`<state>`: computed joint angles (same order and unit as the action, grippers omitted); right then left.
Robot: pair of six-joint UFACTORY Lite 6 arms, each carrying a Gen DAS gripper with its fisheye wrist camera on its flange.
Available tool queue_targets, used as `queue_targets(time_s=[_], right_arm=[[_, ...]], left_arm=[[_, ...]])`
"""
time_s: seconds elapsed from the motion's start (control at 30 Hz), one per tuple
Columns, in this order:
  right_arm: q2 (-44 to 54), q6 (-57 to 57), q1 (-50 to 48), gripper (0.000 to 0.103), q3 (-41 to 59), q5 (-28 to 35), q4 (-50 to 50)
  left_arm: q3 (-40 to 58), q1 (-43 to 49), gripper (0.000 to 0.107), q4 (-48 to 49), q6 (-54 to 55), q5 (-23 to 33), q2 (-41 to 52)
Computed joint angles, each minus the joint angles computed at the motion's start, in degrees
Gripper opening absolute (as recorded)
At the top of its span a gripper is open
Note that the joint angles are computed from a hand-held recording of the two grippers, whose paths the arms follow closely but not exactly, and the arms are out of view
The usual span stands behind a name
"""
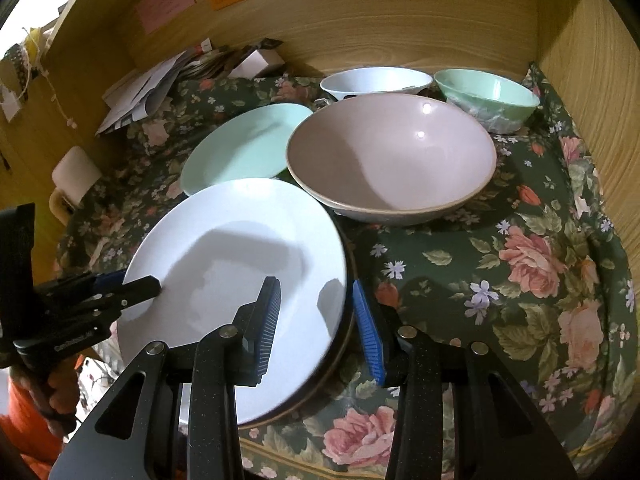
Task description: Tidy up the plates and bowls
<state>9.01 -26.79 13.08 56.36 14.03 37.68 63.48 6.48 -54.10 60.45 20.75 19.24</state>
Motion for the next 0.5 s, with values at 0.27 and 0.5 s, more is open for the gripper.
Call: queue_targets(time_s=[0.27, 0.5], right_arm=[[-1.40, -0.47, 0.19, 0.037, 0.34, -0.12, 0.17], [-0.52, -1.80, 1.27, 0.039, 5.76, 1.17, -0.45]], left_arm=[[0.59, 0.89, 0.037, 4.58, -4.09, -1.30, -2.87], [4.62, 2.39, 0.049, 9.01, -8.75, -0.95, -3.69]])
